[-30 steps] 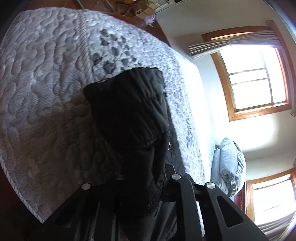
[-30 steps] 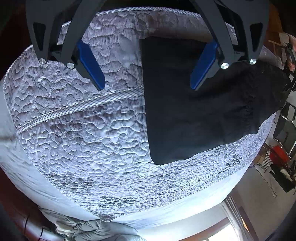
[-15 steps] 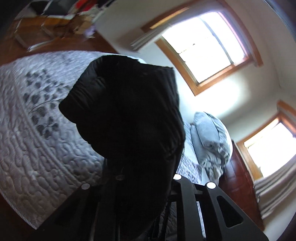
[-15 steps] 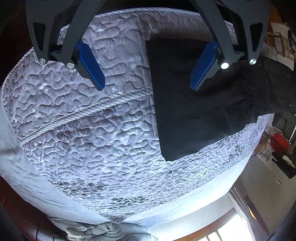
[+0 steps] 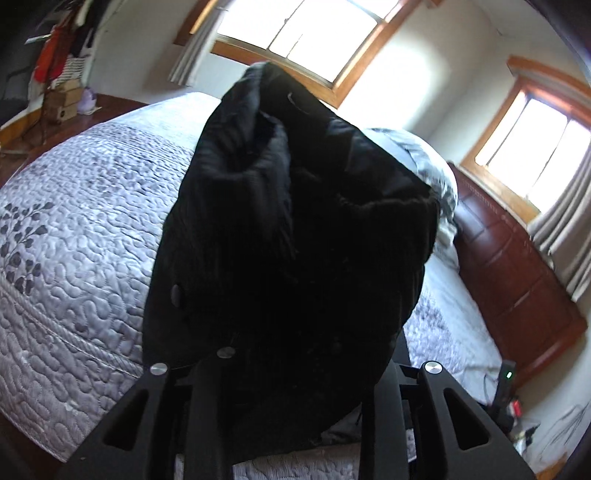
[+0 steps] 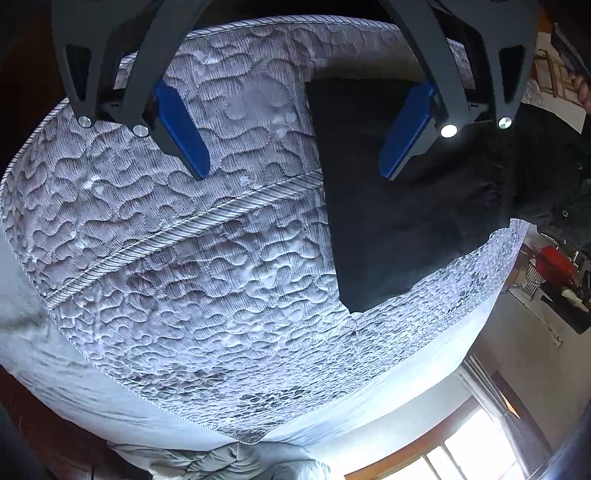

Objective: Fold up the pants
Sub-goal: 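Lift the waistband end with the left tool and fold it over the legs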

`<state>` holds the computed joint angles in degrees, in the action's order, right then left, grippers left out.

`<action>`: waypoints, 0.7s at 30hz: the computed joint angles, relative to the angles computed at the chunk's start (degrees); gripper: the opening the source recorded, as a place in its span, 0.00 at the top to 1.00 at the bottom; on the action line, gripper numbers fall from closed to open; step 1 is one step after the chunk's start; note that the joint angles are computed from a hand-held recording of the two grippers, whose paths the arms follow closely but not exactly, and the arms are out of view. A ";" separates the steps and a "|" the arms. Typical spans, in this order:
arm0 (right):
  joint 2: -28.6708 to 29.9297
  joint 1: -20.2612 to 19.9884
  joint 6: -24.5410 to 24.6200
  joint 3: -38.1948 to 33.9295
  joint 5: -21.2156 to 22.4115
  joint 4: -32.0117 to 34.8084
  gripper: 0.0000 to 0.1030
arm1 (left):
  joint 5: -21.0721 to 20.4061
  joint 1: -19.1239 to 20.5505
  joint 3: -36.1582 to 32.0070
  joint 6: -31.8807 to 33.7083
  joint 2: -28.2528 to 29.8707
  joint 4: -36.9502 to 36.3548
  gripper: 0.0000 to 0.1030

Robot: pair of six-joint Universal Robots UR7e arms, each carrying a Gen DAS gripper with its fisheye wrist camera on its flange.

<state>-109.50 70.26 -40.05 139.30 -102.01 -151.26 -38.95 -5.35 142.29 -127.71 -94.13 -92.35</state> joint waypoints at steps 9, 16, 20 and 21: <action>-1.63 -2.40 0.02 -0.65 1.79 0.99 0.10 | -2.47 5.78 0.33 15.55 10.79 -19.22 0.68; -2.58 -2.85 -0.12 -0.65 2.76 1.64 0.10 | -4.51 8.59 -0.53 22.51 16.47 -26.48 0.64; -2.83 -2.35 -0.22 -0.60 3.07 1.65 0.10 | -5.63 9.71 -0.96 24.97 19.64 -30.02 0.62; -2.87 -2.20 -0.12 -0.64 3.12 1.78 0.10 | -5.78 9.97 -0.89 25.42 20.19 -30.82 0.61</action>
<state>-112.37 68.05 -40.17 138.66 -98.89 -149.48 -44.73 4.62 141.40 -102.29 -73.94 -123.16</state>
